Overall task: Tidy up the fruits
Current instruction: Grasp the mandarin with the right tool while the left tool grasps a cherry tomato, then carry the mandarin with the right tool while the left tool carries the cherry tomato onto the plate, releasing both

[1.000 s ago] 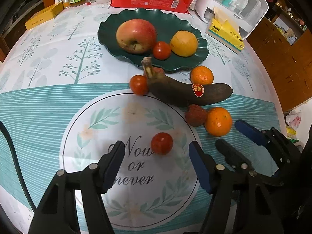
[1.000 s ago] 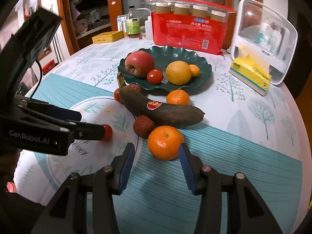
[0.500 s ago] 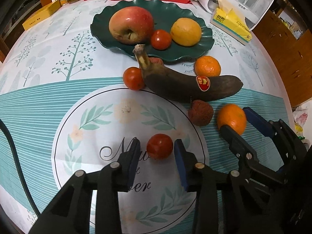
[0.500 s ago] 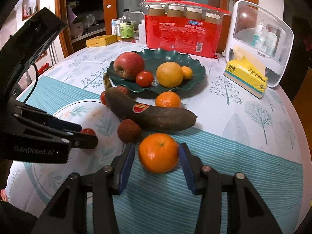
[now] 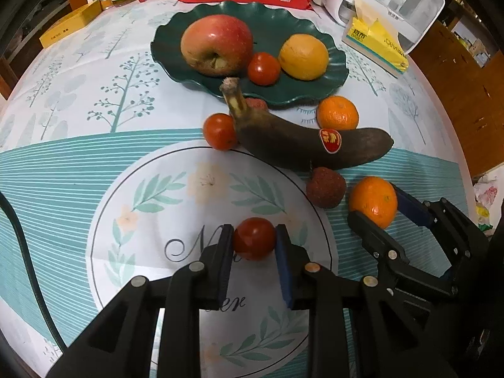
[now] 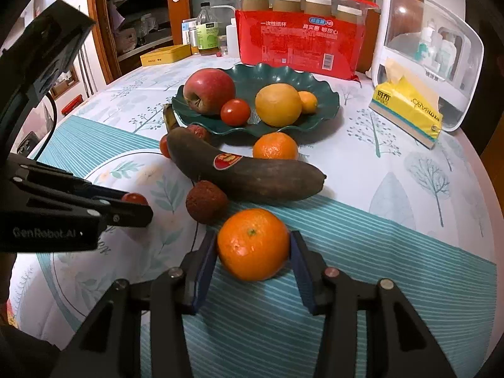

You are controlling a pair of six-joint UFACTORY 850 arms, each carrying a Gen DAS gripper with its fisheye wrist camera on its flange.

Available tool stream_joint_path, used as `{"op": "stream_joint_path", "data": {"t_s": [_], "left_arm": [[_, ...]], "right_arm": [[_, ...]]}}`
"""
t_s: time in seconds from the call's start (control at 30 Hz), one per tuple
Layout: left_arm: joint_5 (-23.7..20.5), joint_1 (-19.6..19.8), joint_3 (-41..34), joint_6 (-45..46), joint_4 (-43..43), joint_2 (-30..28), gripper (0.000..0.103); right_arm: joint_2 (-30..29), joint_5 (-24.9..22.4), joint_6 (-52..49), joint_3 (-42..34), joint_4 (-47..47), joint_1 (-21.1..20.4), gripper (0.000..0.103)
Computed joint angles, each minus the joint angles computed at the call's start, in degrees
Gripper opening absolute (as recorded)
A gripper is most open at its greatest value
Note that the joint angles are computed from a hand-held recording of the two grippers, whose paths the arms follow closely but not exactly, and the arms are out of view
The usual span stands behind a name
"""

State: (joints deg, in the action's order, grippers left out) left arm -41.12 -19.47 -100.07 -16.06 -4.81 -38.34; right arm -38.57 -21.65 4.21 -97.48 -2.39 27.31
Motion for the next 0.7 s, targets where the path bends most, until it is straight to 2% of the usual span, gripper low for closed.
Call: {"op": "stream_joint_path", "data": {"t_s": [0.13,0.3,0.47,0.7], "left_arm": [[0.7,0.3,0.6,-0.7,1.5,1.0,0.024],[1.0,1.5,0.6,0.5,1.2,1.6,0.024],[0.7,3.2,-1.5,2.7,0.8,1.0,0.024],[-0.2,5.9,-6.5,8.2,1.0,-1.1,0.024]], "right_arm": [[-0.2,-1.5,-1.1,-0.7,1.8,-0.1,0.045],[0.0,-2.6,1.9,-1.4,-0.6,0.0,0.045],[-0.4,-4.9,8.5,-3.7,-5.5,0.0,0.045],[-3.1,-8.0,19.5,-10.6,-15.2,-0.3,0.045]]}}
